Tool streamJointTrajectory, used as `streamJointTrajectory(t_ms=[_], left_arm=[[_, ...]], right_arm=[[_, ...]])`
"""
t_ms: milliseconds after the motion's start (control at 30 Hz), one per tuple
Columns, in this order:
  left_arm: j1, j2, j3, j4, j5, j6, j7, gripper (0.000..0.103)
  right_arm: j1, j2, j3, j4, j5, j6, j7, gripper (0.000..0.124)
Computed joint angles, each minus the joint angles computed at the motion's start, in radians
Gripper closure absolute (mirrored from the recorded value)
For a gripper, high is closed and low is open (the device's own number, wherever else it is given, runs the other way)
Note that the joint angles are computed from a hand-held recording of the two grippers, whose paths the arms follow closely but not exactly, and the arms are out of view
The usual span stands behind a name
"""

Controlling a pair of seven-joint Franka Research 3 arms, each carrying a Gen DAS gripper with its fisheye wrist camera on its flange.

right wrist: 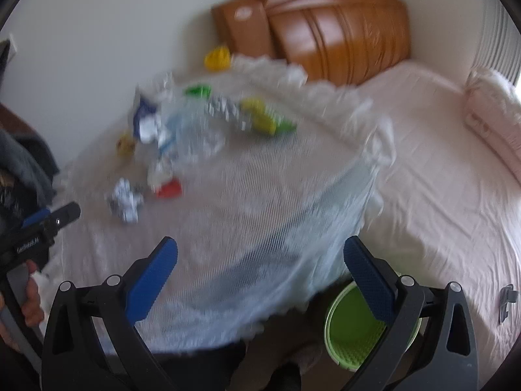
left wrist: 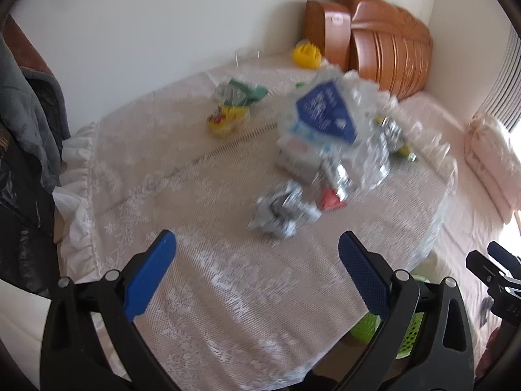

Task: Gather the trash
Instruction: 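Grasp the crumpled paper ball with the left tool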

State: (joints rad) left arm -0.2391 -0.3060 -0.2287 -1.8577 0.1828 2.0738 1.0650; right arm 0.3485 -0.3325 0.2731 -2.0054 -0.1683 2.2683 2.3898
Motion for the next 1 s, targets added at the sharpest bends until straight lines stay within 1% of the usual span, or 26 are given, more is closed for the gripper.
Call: streamJointTrajectory(t_ms=[100,233,267,367,467,533,600,667,700,733,767,833,900,967,1000], left_arm=[[-0.003,0.004,0.01,-0.028,-0.015,0.018,0.027,0.007],[-0.004,0.039,0.013,-0.032,-0.018,0.06,0.069,0.007],[-0.005,0.054,0.017,-0.032,-0.025,0.081,0.086,0.007],[-0.006,0.119,0.022,-0.005,-0.051,0.112,0.134,0.007],[0.0,0.186,0.017,0.042,-0.056,0.084,0.14,0.007],[0.006,0.219,0.023,0.067,-0.093,0.074,0.154,0.008],[0.012,0.221,0.026,0.062,-0.117,0.097,0.163,0.013],[0.017,0.221,0.031,0.058,-0.148,0.114,0.191,0.029],[0.019,0.223,0.033,0.059,-0.165,0.112,0.208,0.033],[0.021,0.225,0.035,0.061,-0.179,0.11,0.223,0.041],[0.024,0.227,0.037,0.063,-0.191,0.109,0.237,0.044],[0.031,0.221,0.043,0.056,-0.22,0.114,0.267,0.046],[0.042,0.212,0.054,0.053,-0.257,0.113,0.297,0.047],[0.055,0.194,0.065,0.044,-0.278,0.116,0.308,0.048],[0.063,0.183,0.071,0.041,-0.281,0.117,0.31,0.048]], right_arm=[[0.007,0.017,0.006,-0.001,-0.005,-0.042,-0.007,0.023],[0.022,0.021,-0.013,-0.02,0.041,-0.029,-0.004,0.023],[0.023,0.021,-0.017,-0.022,0.052,-0.025,-0.003,0.023],[0.017,0.036,-0.012,-0.004,0.046,-0.026,0.023,0.023],[0.017,0.061,-0.009,0.03,0.032,-0.033,0.044,0.023],[0.019,0.079,-0.003,0.06,0.005,-0.047,0.064,0.023],[0.024,0.096,0.0,0.083,-0.021,-0.055,0.083,0.023],[0.032,0.115,0.001,0.106,-0.046,-0.047,0.102,0.023],[0.036,0.12,-0.001,0.109,-0.053,-0.039,0.106,0.023],[0.041,0.133,-0.002,0.122,-0.062,-0.034,0.107,0.023],[0.045,0.163,0.001,0.157,-0.086,-0.031,0.102,0.023],[0.059,0.175,-0.01,0.169,-0.092,-0.025,0.094,0.023],[0.074,0.201,-0.02,0.202,-0.09,0.001,0.06,0.023],[0.094,0.256,-0.027,0.281,-0.091,0.016,-0.003,0.023],[0.107,0.308,-0.03,0.358,-0.093,0.011,-0.051,0.023]])
